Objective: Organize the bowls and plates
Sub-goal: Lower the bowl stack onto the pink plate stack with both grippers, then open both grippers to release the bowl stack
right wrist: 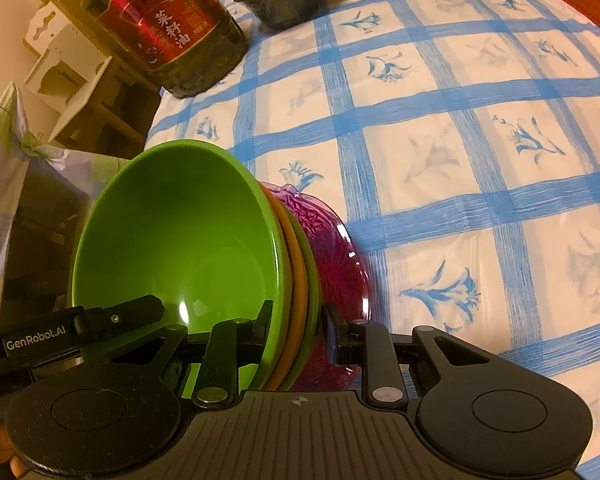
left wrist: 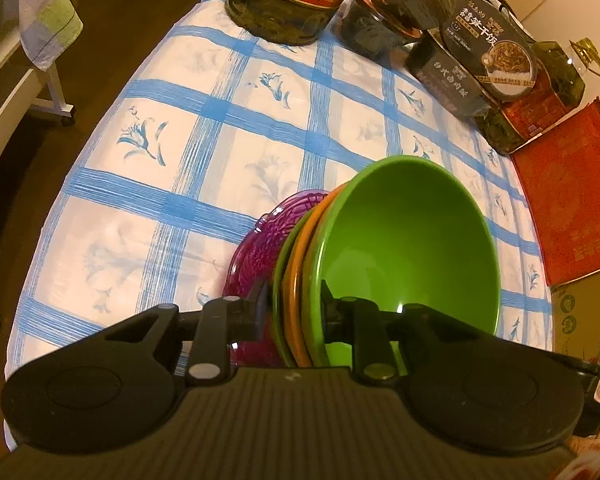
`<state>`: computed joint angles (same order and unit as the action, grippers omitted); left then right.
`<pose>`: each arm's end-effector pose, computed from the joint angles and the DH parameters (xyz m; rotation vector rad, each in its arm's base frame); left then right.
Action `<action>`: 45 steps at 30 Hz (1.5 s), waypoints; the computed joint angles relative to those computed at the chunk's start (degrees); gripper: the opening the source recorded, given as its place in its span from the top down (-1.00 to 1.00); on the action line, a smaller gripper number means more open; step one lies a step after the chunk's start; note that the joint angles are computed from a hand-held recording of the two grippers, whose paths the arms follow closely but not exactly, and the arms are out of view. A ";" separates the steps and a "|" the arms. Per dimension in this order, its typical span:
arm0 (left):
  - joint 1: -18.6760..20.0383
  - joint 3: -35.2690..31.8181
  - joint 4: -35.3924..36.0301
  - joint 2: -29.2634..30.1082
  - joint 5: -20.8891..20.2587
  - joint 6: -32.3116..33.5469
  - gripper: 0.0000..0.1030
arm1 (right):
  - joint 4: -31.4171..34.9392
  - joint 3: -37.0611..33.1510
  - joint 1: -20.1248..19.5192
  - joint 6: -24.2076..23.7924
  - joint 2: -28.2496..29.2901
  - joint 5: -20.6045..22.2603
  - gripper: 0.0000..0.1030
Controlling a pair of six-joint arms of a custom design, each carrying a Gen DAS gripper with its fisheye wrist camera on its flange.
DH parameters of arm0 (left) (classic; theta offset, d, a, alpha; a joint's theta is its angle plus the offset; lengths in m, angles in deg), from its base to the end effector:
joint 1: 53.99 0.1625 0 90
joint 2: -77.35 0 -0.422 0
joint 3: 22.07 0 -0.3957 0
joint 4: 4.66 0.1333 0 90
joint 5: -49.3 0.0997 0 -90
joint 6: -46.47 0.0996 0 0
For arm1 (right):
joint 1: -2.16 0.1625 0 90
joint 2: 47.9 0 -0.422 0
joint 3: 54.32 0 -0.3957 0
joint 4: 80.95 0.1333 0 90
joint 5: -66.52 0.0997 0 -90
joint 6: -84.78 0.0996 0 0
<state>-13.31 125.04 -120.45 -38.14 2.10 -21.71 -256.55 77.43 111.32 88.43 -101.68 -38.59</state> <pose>-0.0564 -0.3135 0.2531 -0.3689 2.5326 -0.7897 0.2469 -0.3836 0.0339 0.3656 -2.8747 0.2654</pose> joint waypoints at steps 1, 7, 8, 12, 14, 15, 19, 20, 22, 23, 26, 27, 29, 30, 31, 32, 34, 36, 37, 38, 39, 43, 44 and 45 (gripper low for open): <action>-0.04 0.03 -0.06 0.02 -0.03 0.00 0.60 | 0.01 0.05 -0.08 -0.05 -0.06 0.10 0.53; -0.57 0.13 0.64 0.40 0.01 -0.96 0.60 | -0.12 0.09 -0.17 -0.37 -0.03 0.14 0.53; -0.59 0.11 0.68 0.42 -0.01 -0.99 0.60 | -0.21 0.13 -0.21 -0.43 -0.02 0.18 0.53; -0.86 -0.03 1.45 0.47 0.29 -1.62 0.58 | 0.03 0.06 -0.19 -1.17 -0.03 0.20 0.38; -1.14 -0.04 2.12 0.33 0.56 -1.89 0.53 | 0.51 -0.11 0.22 -1.60 0.09 -0.88 0.19; -1.27 -0.01 2.25 0.22 0.64 -1.95 0.52 | 0.07 0.05 0.12 -1.94 0.12 -0.69 0.11; -1.63 0.04 3.56 -0.54 0.84 -2.56 0.37 | -0.81 0.69 -0.38 -2.44 -0.30 0.73 -0.04; -1.61 0.04 3.72 -0.72 0.90 -2.62 0.37 | -0.94 0.79 -0.30 -2.63 -0.37 0.92 -0.09; -1.89 0.09 4.40 -1.20 0.98 -2.74 0.35 | -1.20 0.89 -0.12 -2.82 -0.46 1.02 -0.15; -2.05 0.15 4.61 -1.46 0.97 -2.78 0.33 | -1.37 0.92 -0.02 -2.83 -0.48 0.96 -0.19; -2.62 0.25 5.79 -2.24 1.18 -3.36 0.27 | -1.72 1.04 0.14 -2.70 -0.71 0.85 -0.25; -2.83 0.27 6.24 -2.52 1.28 -3.51 0.26 | -1.82 1.08 0.19 -2.73 -0.79 0.76 -0.26; -3.18 0.32 7.01 -3.04 1.28 -3.90 0.18 | -2.17 1.28 0.34 -3.00 -1.01 0.40 -0.28; -3.37 0.35 7.37 -3.30 1.33 -4.16 0.16 | -2.30 1.40 0.38 -3.05 -1.16 0.26 -0.29; -3.68 0.42 7.92 -3.72 1.46 -4.63 0.08 | -2.32 1.55 0.36 -3.07 -1.38 0.21 -0.30; -3.98 0.51 8.45 -4.19 1.53 -5.10 -0.01 | -2.37 1.74 0.35 -3.02 -1.63 0.19 -0.30; -4.54 0.70 9.29 -5.21 1.43 -5.74 -0.05 | -2.56 2.06 0.29 -3.01 -2.07 0.22 -0.31; -5.44 0.73 10.97 -6.13 1.58 -6.88 -0.13 | -2.60 2.41 0.26 -3.23 -2.55 0.40 -0.31; -6.09 0.81 11.96 -6.83 1.72 -7.65 -0.19 | -2.75 2.61 0.33 -3.37 -2.78 0.38 -0.31; -6.74 0.92 12.96 -7.61 1.80 -8.48 -0.29 | -3.00 2.84 0.46 -3.52 -3.01 0.38 -0.31; -7.36 1.08 13.66 -8.39 1.84 -9.18 -0.33 | -3.16 3.05 0.55 -3.69 -3.25 0.46 -0.31; -10.54 1.28 18.36 -11.40 2.13 -12.57 -0.52 | -4.10 4.05 1.12 -4.12 -4.30 0.48 -0.31; -11.48 1.29 19.70 -12.07 2.30 -13.45 -0.56 | -4.30 4.35 1.25 -4.25 -4.64 0.59 -0.33; -12.30 1.26 20.87 -12.68 2.44 -14.11 -0.59 | -4.49 4.70 1.37 -4.31 -5.04 0.75 -0.37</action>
<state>-25.60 126.30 -99.59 -50.81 4.54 -35.82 -261.03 82.13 112.68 84.12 -106.72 -37.85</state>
